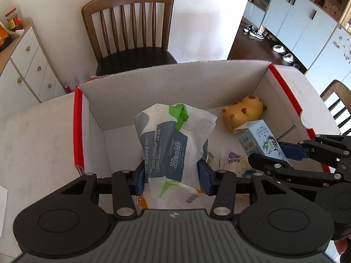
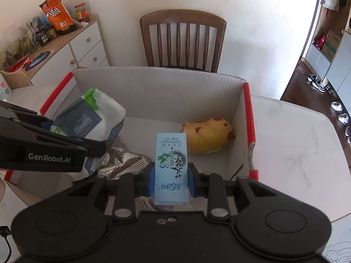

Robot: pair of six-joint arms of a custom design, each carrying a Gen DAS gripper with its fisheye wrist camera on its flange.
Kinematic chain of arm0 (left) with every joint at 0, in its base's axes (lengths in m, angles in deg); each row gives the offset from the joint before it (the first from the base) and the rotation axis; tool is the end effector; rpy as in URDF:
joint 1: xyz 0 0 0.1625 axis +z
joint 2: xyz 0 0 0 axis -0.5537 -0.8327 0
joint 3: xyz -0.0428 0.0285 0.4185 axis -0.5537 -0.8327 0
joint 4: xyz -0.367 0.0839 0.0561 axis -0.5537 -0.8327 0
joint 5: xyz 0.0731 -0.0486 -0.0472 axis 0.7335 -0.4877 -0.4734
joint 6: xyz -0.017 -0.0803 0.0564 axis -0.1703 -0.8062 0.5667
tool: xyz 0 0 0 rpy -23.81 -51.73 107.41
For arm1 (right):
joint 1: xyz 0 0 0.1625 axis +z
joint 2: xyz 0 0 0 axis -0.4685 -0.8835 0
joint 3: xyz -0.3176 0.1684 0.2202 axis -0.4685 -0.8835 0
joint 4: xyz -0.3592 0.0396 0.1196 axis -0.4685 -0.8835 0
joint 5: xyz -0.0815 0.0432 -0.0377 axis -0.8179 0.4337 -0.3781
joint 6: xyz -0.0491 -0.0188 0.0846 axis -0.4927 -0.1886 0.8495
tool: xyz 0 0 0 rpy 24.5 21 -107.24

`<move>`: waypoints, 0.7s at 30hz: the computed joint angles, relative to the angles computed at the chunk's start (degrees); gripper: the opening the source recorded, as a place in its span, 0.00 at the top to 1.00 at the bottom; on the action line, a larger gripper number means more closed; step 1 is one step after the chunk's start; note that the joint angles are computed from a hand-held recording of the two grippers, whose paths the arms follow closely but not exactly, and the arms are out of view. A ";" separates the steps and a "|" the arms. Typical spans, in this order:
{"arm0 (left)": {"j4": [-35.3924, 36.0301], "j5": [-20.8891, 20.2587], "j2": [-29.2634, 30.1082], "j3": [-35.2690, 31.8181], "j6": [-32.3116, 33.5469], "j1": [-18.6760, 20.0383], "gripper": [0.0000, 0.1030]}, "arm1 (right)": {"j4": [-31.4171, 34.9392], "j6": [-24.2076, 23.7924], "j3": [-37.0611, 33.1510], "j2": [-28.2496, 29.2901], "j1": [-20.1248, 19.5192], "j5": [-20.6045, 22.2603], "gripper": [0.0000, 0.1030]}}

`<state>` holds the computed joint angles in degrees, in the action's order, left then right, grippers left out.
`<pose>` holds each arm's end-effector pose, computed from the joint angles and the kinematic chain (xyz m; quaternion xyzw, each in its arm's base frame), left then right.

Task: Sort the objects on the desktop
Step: 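Carry white pack with left gripper while right gripper carries carton over red box, then open left gripper to drop white pack while right gripper releases carton in box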

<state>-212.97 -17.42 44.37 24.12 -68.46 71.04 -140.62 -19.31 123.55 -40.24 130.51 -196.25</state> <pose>-0.3621 -0.5124 0.0229 0.3197 0.9033 -0.1066 0.2655 0.1585 -0.3906 0.2377 0.1369 -0.8923 0.2683 0.3363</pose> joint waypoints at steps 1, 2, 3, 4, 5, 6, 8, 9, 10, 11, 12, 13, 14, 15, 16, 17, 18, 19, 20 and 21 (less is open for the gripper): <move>0.24 -0.01 0.18 -0.14 -0.05 0.08 0.54 | 0.04 -0.06 0.00 0.13 -0.08 -0.10 0.73; 0.62 -0.03 0.40 -0.36 -0.17 0.19 0.54 | 0.19 -0.10 -0.02 0.19 -0.26 -0.09 0.73; 1.05 -0.10 0.58 -0.53 -0.33 0.29 0.54 | 0.43 0.01 -0.02 0.29 -0.37 -0.23 0.73; 1.46 -0.09 0.76 -0.67 -0.49 0.40 0.54 | 0.46 -0.05 -0.02 0.37 -0.50 -0.24 0.73; 1.74 0.04 0.92 -0.74 -0.56 0.46 0.54 | 0.42 -0.13 0.01 0.45 -0.63 -0.20 0.73; 2.07 0.21 1.00 -0.77 -0.66 0.52 0.54 | 0.46 -0.15 0.04 0.49 -0.74 -0.18 0.73; 2.43 0.28 1.19 -0.80 -0.93 0.71 0.54 | 0.23 -0.47 0.21 0.61 -0.94 -0.09 0.73; 2.46 0.23 1.27 -0.81 -0.96 0.81 0.53 | 0.02 -0.69 0.26 0.73 -0.96 -0.22 0.73; 2.43 0.23 1.29 -0.82 -0.93 0.88 0.53 | -0.14 -0.85 0.28 0.85 -0.98 -0.33 0.73; 2.53 0.17 1.31 -0.91 -0.88 0.99 0.52 | -0.14 -0.85 0.25 0.89 -0.98 -0.39 0.73; 2.65 0.11 1.29 -0.97 -0.88 1.04 0.52 | -0.14 -0.85 0.25 0.89 -0.98 -0.39 0.73; 2.72 0.08 1.25 -1.01 -0.90 1.10 0.52 | -0.16 -0.80 0.23 0.90 -1.01 -0.36 0.73; 2.71 0.09 1.24 -1.04 -0.89 1.13 0.51 | -0.17 -0.75 0.18 0.93 -1.01 -0.38 0.73; 2.53 0.05 1.18 -0.91 -0.71 1.09 0.49 | -0.34 -0.81 0.18 0.96 -1.01 -0.42 0.73; 2.14 0.19 1.12 -0.68 -0.27 0.99 0.48 | -0.50 -0.91 0.13 1.06 -0.91 -0.62 0.72; 1.83 0.76 1.09 -0.43 -0.06 0.79 0.43 | -0.53 -1.09 0.06 1.08 -0.80 -0.72 0.72; 1.35 0.99 1.05 -0.24 0.17 0.71 0.42 | -0.43 -1.27 -0.02 1.01 -0.68 -0.73 0.71; 0.99 0.77 0.92 -0.07 0.36 0.66 0.40 | -0.24 -1.31 -0.12 0.90 -0.49 -0.83 0.70; 0.58 0.57 0.75 0.19 0.53 0.52 0.36 | -0.41 -1.43 -0.17 0.87 -0.34 -0.92 0.70; 0.02 0.86 0.58 0.55 0.73 0.25 0.32 | -0.75 -1.65 -0.18 0.85 -0.15 -1.05 0.69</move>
<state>-212.95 -16.56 44.96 24.66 -67.73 71.29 -141.37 -20.96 123.36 -39.39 130.36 -197.29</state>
